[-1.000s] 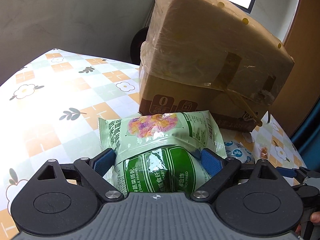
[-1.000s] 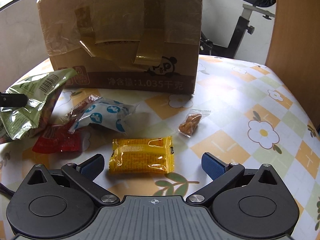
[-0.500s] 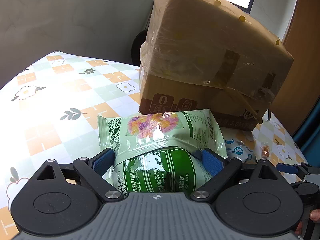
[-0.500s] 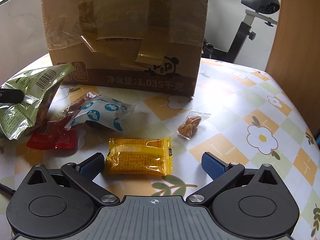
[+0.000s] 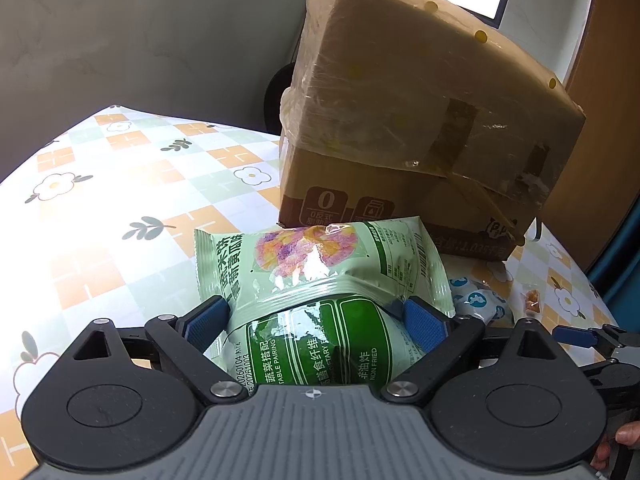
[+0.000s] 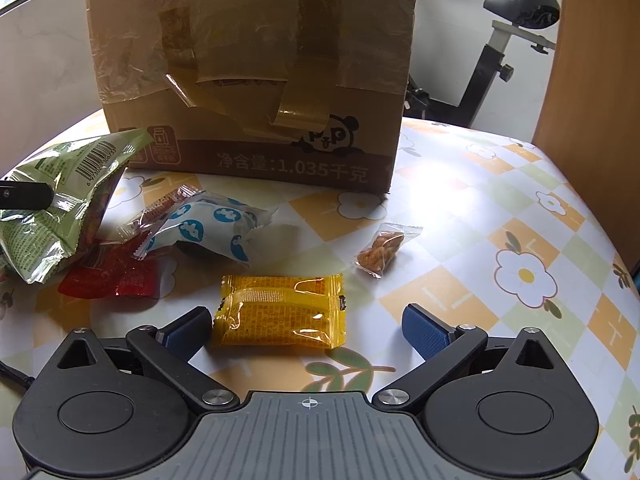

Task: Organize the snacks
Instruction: 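Close the left tool on the green chip bag while the right tool grips the yellow wafer packet, then carry the green bag and yellow wafer over the box and release both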

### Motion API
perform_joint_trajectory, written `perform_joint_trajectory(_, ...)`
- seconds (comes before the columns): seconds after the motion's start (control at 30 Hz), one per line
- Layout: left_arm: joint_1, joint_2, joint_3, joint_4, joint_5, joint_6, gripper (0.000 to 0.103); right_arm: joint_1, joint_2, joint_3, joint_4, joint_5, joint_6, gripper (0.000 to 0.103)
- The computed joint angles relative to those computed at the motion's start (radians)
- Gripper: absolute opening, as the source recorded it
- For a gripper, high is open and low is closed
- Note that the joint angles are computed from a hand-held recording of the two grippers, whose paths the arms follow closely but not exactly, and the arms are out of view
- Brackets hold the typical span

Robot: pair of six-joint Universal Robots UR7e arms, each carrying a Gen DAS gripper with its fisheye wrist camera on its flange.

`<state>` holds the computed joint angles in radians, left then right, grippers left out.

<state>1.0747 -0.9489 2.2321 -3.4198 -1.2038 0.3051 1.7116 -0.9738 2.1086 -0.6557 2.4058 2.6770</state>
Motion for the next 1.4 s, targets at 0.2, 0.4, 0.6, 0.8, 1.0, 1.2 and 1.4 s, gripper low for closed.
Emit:
perform_joint_trajectory(0.2, -0.002, 0.006, -0.002, -0.005, 0.01, 0.001, 0.099, -0.001, -0.001, -0.017, 0.028, -0.024, -0.024, 0.08)
perform_joint_trajectory(0.4, -0.015, 0.021, -0.008, -0.006, 0.039, 0.001, 0.101, -0.006, 0.003, -0.028, 0.039, -0.031, -0.04, 0.079)
perform_joint_trajectory(0.6, -0.023, 0.015, 0.012, -0.033, 0.026, 0.042, 0.089, -0.003, -0.009, -0.026, 0.084, -0.064, -0.025, 0.062)
perform_joint_trajectory(0.8, -0.018, -0.014, 0.037, -0.059, -0.01, 0.036, 0.08, 0.001, -0.034, 0.008, 0.081, -0.114, 0.003, 0.056)
perform_joint_trajectory(1.0, -0.021, -0.045, 0.054, -0.066, 0.006, 0.013, 0.08, 0.018, -0.081, 0.055, 0.015, -0.121, 0.005, 0.055)
perform_joint_trajectory(1.2, -0.035, -0.09, 0.065, -0.1, -0.005, 0.036, 0.08, 0.037, -0.15, 0.094, -0.032, -0.125, -0.012, 0.055)
perform_joint_trajectory(1.4, -0.06, -0.142, 0.062, -0.137, -0.029, 0.051, 0.08, 0.078, -0.233, 0.121, -0.097, -0.149, -0.082, 0.055)
